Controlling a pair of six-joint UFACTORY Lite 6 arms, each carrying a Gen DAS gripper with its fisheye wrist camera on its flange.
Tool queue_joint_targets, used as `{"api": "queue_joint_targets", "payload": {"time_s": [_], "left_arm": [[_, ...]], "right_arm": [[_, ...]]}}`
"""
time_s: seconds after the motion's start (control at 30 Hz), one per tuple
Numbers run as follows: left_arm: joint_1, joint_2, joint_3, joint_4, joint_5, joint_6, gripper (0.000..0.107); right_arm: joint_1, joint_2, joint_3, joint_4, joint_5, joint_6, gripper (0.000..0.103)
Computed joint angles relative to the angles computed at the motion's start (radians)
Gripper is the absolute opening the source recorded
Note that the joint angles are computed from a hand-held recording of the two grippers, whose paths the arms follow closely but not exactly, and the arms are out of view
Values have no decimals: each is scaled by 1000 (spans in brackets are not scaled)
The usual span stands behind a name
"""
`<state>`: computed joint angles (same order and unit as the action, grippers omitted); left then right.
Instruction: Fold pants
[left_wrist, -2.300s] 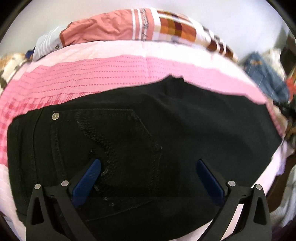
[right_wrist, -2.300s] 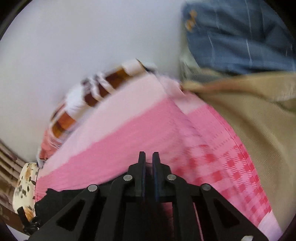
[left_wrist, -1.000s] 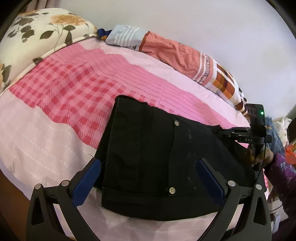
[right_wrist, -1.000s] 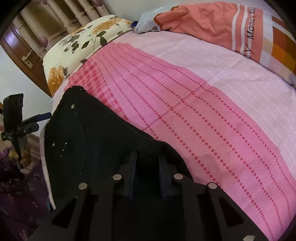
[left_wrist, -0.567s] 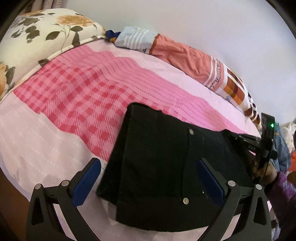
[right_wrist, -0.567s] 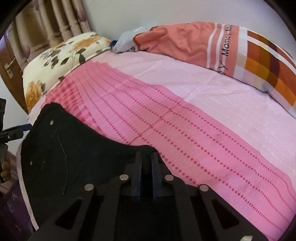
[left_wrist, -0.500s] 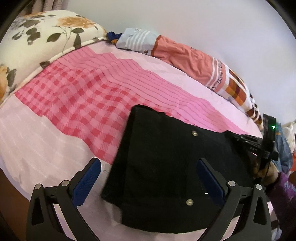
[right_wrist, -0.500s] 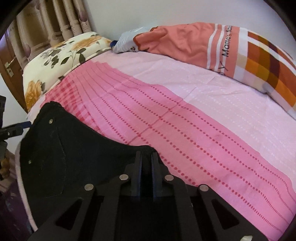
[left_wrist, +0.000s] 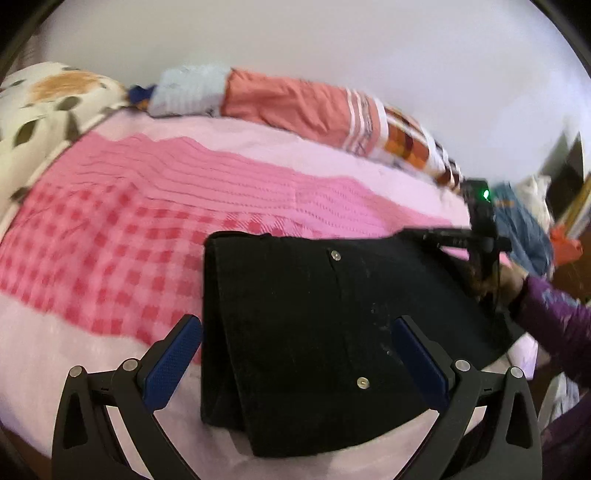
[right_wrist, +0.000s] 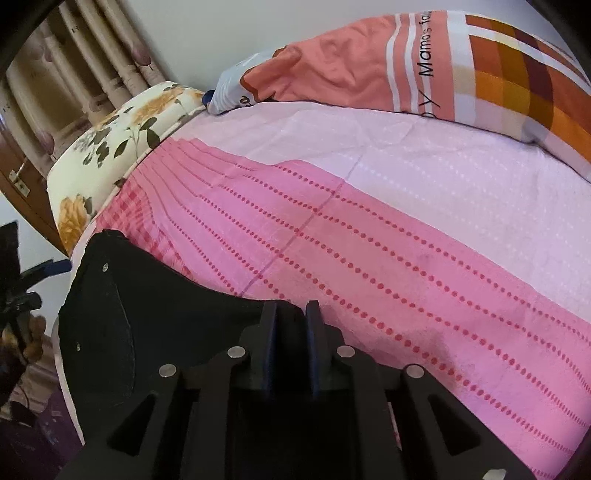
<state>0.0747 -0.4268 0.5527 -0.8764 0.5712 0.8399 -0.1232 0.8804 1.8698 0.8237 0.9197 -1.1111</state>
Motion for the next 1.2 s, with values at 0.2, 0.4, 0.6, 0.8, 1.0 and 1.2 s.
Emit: {"api": "queue_joint_targets", "payload": {"time_s": [0.2,0.4,0.6,0.8,1.0,1.2], "left_arm": [[98,343,168,-126,138,171,101],[4,386,228,-18,19,118,44],[20,406,262,-69,1,183,35],[31,487,367,-21,-50,163,30],[33,562,363,-35,-67,221,29],[11,503,267,-155,-150,335,29]], "right_arm": [[24,-79,-119,16,-104,-50,14],[19,-61,-96,24,-75,-35,15],[9,-49,-84,35,-65,-33,16],[16,-56,-92,40,-87,-35,17],[24,-75,-119,41,-114,-43,21],[41,-98,-151,42,-145,-64,29]]}}
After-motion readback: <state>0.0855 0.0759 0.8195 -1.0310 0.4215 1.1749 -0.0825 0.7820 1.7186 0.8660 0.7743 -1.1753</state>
